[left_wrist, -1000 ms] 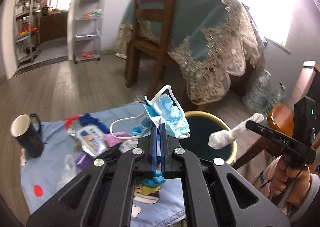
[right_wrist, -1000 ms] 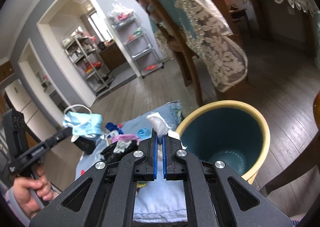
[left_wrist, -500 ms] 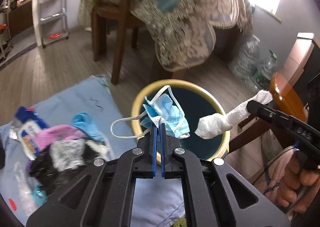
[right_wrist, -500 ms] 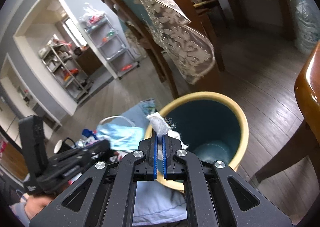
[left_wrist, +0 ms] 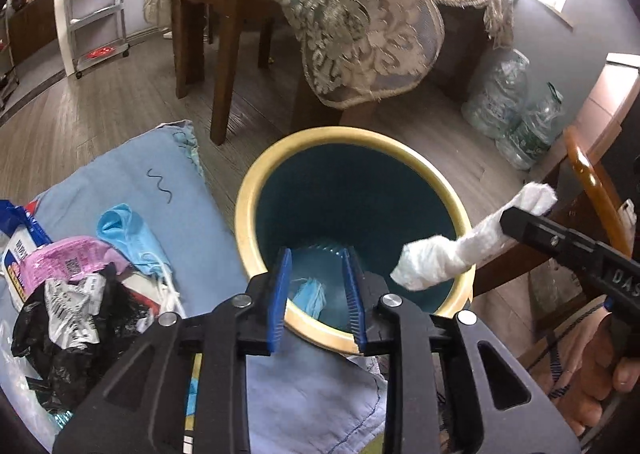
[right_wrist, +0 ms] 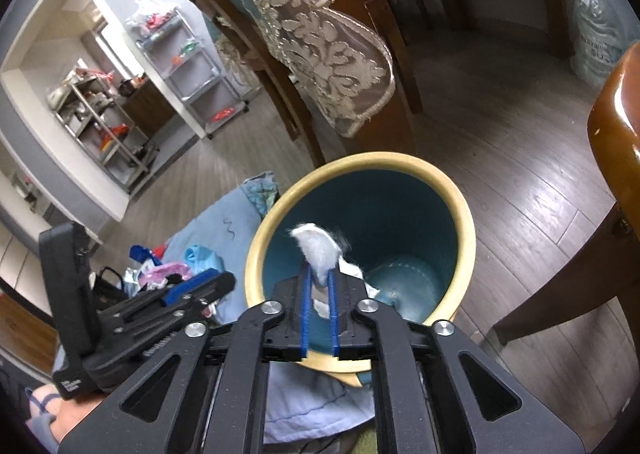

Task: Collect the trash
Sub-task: 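Carry both items over the teal bin and open both tools to drop them, then grasp the clear plastic bag with the left tool while the right tool returns to the pile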

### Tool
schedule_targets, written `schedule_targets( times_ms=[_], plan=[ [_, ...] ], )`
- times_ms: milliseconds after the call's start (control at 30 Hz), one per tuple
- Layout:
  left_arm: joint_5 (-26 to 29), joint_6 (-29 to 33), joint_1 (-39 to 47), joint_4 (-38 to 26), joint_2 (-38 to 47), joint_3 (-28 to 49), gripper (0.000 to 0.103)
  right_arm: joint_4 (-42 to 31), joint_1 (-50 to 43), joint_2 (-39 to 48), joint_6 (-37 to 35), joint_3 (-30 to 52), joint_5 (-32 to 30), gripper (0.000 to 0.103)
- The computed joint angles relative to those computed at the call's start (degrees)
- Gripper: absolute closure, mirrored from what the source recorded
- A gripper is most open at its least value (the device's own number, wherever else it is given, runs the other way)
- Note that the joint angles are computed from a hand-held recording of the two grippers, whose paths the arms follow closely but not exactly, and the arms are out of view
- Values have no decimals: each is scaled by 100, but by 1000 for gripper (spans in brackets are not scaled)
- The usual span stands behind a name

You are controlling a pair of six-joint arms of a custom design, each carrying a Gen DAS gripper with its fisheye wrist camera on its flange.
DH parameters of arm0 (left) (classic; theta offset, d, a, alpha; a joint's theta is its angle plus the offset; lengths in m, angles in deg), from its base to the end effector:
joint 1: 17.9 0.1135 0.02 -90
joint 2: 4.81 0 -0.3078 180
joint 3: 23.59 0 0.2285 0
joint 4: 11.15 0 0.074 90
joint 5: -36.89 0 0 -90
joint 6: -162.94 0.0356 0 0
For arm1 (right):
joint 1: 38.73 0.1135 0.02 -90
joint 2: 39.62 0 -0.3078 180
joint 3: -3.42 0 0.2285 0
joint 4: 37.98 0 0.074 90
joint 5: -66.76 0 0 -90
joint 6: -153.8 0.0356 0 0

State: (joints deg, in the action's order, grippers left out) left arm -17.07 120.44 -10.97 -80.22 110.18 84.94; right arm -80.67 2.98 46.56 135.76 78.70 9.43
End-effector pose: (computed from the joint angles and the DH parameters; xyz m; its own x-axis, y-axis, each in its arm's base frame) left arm 0.4024 0.0278 0.2672 -0.6137 0.5260 -0.5888 0.7414 0.6404 -0.2006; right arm 0.2260 0.1757 0.2937 -0.4912 0.6344 -0.5969 0.4719 0.7698 0.4298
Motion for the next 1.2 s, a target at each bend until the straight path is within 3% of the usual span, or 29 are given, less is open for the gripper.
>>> schedule_targets(
  times_ms=[67, 100, 233, 300, 600, 800, 1200],
  plan=[
    [86, 30, 112, -149, 30, 157, 74, -24, 2, 26, 26, 14, 7, 77],
    [121, 22, 145, -212, 50, 242, 72, -35, -11, 39, 49, 21, 16, 65],
    [269, -14, 380, -332, 41, 486, 60, -44, 8, 10, 148, -5, 97, 45],
    [369, 4, 498, -399, 28, 578, 47, -38, 8, 4, 138, 8, 116, 42],
    [589, 360, 1230, -787, 292, 1328, 26, -53, 47, 198, -15, 260, 131, 35],
    [584, 328, 1768, -1078, 749, 2107, 23, -16, 68, 420, -172, 508, 122, 24],
    [23, -155, 2628, -1684, 2269, 4508, 23, 153, 212, 1020, -684, 1163, -241, 24]
  ],
)
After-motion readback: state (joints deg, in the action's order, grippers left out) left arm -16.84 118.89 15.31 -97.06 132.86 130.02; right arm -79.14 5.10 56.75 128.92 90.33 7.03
